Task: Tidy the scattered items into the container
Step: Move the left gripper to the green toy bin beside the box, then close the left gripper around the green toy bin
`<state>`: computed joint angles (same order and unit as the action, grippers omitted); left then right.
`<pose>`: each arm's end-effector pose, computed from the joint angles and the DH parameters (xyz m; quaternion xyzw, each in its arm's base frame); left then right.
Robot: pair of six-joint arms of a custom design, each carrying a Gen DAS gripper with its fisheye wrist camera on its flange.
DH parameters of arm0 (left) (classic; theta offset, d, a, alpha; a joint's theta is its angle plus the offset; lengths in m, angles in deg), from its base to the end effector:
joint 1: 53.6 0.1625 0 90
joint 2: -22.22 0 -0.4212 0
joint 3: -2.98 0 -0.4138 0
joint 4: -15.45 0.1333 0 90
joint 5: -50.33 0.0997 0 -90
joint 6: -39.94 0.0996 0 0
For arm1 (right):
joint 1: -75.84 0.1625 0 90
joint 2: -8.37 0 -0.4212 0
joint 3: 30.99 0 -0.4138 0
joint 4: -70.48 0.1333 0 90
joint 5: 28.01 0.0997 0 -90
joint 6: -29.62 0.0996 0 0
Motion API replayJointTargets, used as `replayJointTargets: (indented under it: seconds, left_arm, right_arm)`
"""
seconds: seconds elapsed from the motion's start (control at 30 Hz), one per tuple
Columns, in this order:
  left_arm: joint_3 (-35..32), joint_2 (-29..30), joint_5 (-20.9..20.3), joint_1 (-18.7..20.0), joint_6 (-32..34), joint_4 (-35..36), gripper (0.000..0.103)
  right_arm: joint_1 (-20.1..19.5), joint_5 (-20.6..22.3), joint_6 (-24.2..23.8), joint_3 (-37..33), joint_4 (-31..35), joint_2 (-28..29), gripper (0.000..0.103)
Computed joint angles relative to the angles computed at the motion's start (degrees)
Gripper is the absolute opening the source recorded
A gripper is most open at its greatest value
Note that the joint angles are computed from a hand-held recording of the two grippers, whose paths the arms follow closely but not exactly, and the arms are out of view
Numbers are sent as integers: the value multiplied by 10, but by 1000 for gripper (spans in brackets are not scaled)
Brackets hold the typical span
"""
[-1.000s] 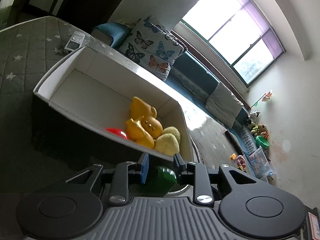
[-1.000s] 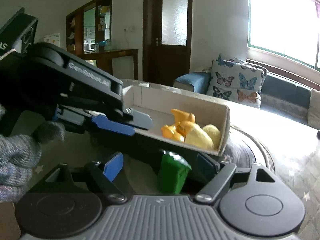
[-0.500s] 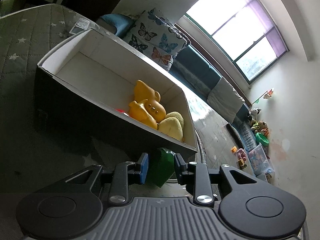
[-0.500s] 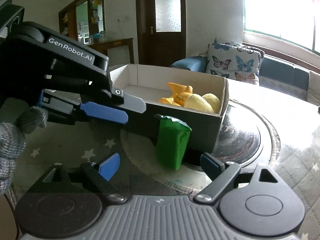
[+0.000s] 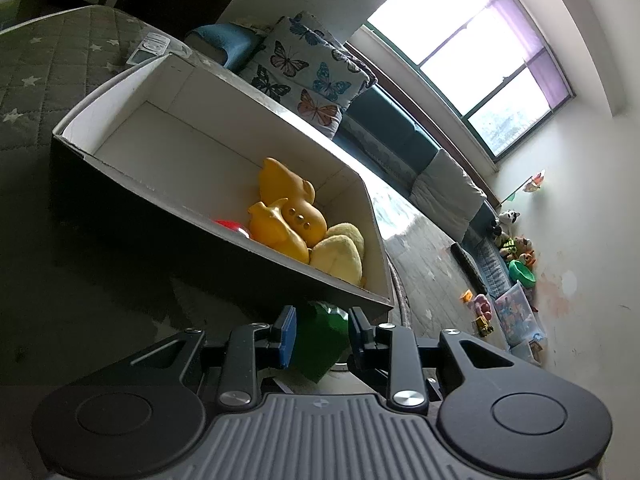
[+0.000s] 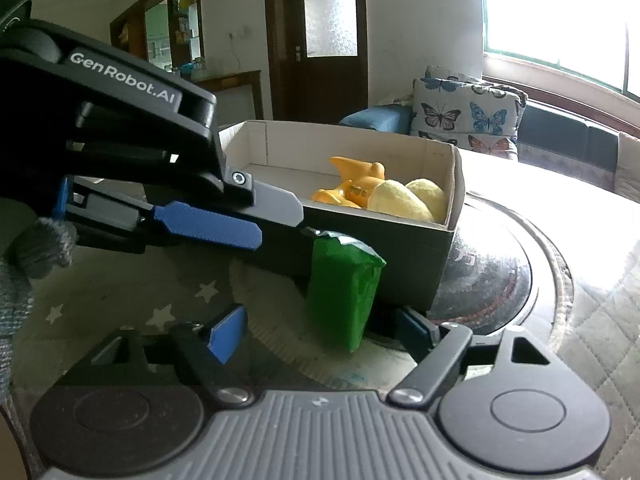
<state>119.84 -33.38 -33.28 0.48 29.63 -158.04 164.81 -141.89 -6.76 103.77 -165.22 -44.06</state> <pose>-0.2155 -0.5436 0.0933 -0.2067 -0.9577 0.1985 0.0253 0.0851 -0.4397 0.1346 0.1492 -0.8262 0.4303 0.3316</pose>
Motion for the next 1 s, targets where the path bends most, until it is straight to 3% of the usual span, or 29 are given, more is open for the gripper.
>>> replayJointTargets:
  seconds: [0.73,1.0]
  left_arm:
    - [-35,37,4,7,-1,12,33]
    - [-37,41,4,8,6,13,32]
  right_arm:
    - [-12,10,18,-21,35,-2,38]
    - [-16,22,22,-16,34,-3,36]
